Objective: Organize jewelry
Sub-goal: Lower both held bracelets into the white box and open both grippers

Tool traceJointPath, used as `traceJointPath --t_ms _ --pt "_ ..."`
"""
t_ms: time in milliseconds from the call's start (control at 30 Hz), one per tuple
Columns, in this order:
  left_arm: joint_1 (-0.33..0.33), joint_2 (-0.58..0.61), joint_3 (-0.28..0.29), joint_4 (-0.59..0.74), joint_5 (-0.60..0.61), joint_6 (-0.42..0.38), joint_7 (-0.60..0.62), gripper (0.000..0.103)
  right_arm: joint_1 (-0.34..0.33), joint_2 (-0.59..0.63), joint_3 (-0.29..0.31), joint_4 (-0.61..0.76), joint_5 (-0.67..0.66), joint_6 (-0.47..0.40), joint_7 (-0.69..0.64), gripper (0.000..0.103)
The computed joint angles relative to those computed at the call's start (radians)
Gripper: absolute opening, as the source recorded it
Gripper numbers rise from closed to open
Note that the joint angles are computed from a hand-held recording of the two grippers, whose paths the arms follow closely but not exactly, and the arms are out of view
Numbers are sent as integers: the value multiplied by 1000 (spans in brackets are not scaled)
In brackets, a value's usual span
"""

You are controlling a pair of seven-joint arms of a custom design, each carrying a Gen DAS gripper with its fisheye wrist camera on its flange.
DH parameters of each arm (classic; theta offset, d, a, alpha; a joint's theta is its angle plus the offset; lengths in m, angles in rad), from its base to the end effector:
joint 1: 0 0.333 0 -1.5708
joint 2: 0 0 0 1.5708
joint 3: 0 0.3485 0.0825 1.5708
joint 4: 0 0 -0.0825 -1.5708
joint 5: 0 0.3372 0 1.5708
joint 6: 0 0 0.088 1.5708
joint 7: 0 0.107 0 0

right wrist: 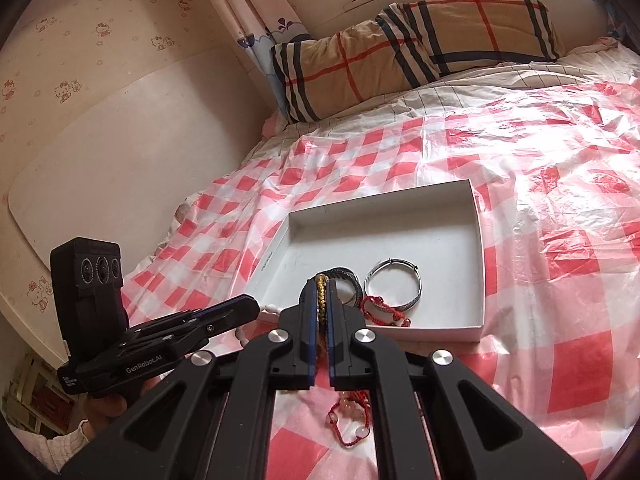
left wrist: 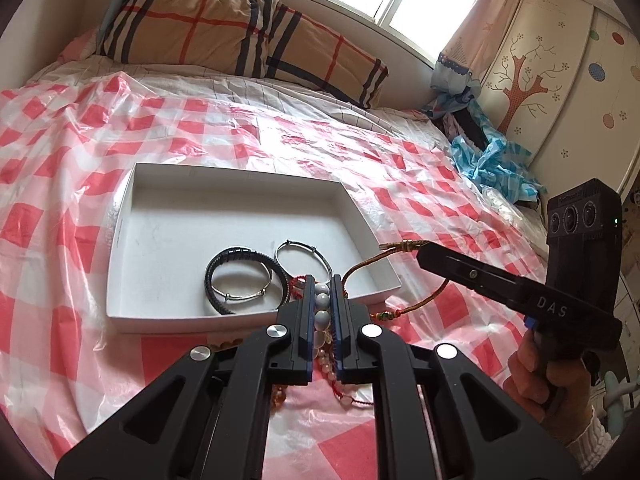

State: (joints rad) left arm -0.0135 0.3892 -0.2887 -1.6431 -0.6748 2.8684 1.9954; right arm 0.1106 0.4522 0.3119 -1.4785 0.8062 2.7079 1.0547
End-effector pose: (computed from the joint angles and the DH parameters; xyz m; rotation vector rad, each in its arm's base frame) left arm 0.6664 -0.1334 0.5354 -1.7703 1.9179 -1.2945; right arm 0.6686 0.2175 0.5523 -1.6766 1.3167 -0.0585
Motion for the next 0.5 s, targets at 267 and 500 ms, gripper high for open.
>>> traceJointPath --t_ms 267,500 --pt "-63 124 71 160 105 40 -143 7 59 162 -46 204 -131 -6 144 5" --pt "-192 191 311 194 360 24 -504 8 94 193 -148 170 -344 39 405 28"
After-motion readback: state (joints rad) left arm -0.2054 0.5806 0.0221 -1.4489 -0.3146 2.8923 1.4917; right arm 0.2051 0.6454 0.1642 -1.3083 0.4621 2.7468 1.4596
